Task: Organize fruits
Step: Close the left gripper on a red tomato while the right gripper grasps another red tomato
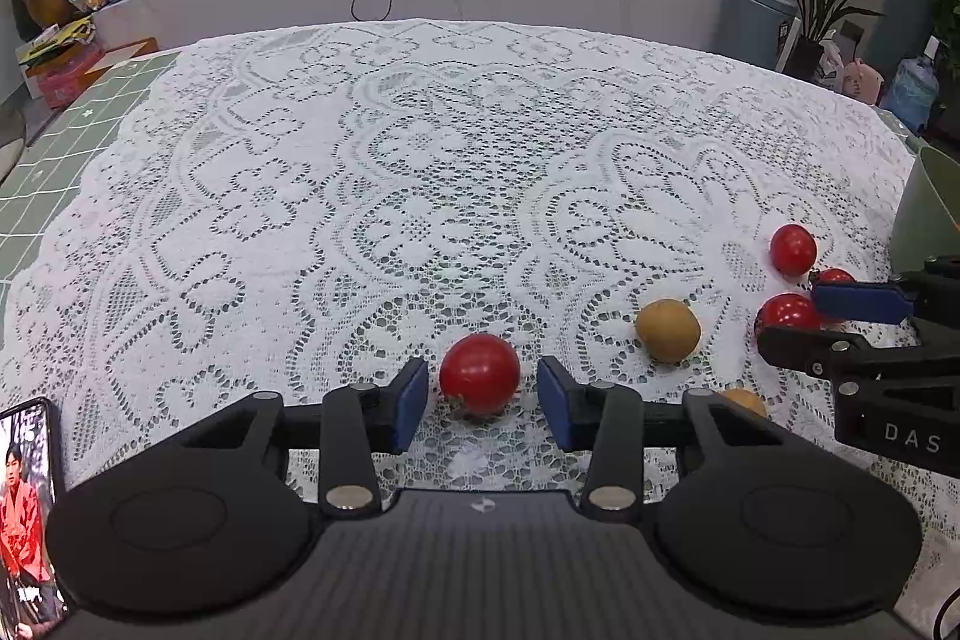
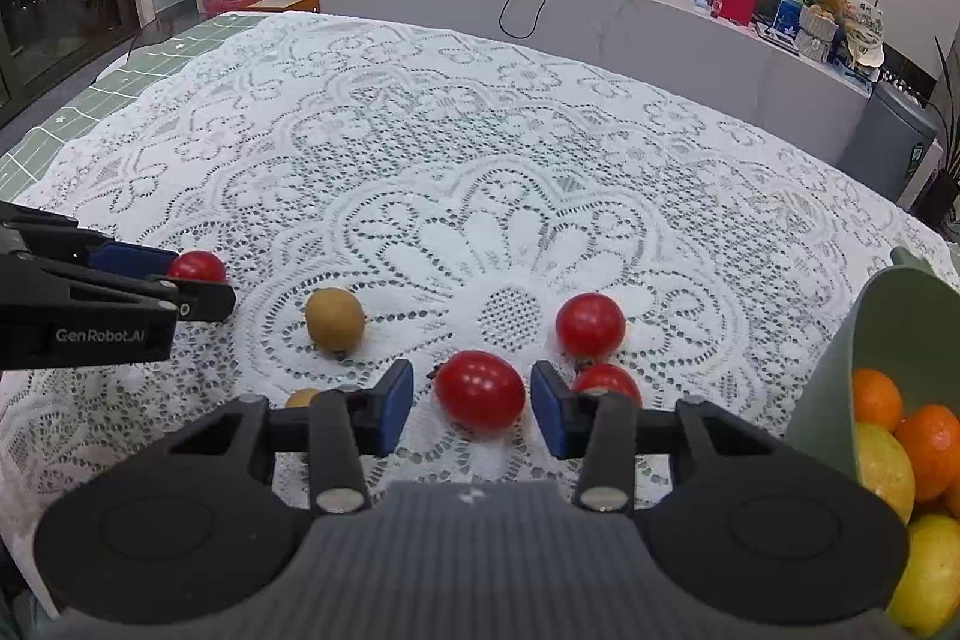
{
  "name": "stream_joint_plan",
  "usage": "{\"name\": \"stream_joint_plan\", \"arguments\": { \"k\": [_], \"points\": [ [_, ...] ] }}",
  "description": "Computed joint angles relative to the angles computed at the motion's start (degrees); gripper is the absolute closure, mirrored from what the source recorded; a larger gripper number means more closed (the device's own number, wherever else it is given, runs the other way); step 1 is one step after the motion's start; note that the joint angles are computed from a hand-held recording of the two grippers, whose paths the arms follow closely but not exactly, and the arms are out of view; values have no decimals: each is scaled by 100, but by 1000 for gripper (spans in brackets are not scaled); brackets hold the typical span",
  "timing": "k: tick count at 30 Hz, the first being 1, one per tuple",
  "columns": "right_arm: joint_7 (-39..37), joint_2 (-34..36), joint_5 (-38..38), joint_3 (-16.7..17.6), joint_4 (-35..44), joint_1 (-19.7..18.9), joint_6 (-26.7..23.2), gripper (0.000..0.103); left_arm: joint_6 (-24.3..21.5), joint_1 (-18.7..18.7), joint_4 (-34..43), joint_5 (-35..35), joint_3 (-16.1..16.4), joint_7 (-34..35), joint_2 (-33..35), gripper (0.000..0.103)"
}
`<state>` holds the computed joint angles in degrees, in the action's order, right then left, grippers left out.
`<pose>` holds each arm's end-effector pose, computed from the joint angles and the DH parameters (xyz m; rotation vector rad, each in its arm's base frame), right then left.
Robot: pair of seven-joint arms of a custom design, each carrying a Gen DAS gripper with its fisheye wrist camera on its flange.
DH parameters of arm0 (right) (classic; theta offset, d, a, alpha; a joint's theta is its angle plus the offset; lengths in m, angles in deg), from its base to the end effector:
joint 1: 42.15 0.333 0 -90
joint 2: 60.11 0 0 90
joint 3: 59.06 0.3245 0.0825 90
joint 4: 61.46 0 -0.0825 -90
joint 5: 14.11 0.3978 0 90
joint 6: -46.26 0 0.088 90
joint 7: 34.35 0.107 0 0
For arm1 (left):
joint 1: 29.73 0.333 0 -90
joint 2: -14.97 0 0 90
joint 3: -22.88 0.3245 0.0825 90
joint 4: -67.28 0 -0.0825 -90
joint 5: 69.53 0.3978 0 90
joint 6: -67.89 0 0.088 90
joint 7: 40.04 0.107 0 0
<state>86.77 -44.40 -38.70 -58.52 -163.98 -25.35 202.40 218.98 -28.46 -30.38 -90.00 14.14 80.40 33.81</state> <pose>0.6546 0.2200 0.4743 -1.8905 1.7221 -0.6736 0.7043 -0.0708 0.4722 -1.5160 2.2323 -0.8182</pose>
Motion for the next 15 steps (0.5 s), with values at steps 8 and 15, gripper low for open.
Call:
{"name": "stream_joint_plan", "arguments": {
  "k": [8,15],
  "points": [
    [50,58,-29,-29,46,11,-106,68,-41,23,74,-23,-18,1,50,70],
    [98,48,-16,-33,51,0,-131,73,-80,12,83,-48,0,-90,43,71]
  ]
}}
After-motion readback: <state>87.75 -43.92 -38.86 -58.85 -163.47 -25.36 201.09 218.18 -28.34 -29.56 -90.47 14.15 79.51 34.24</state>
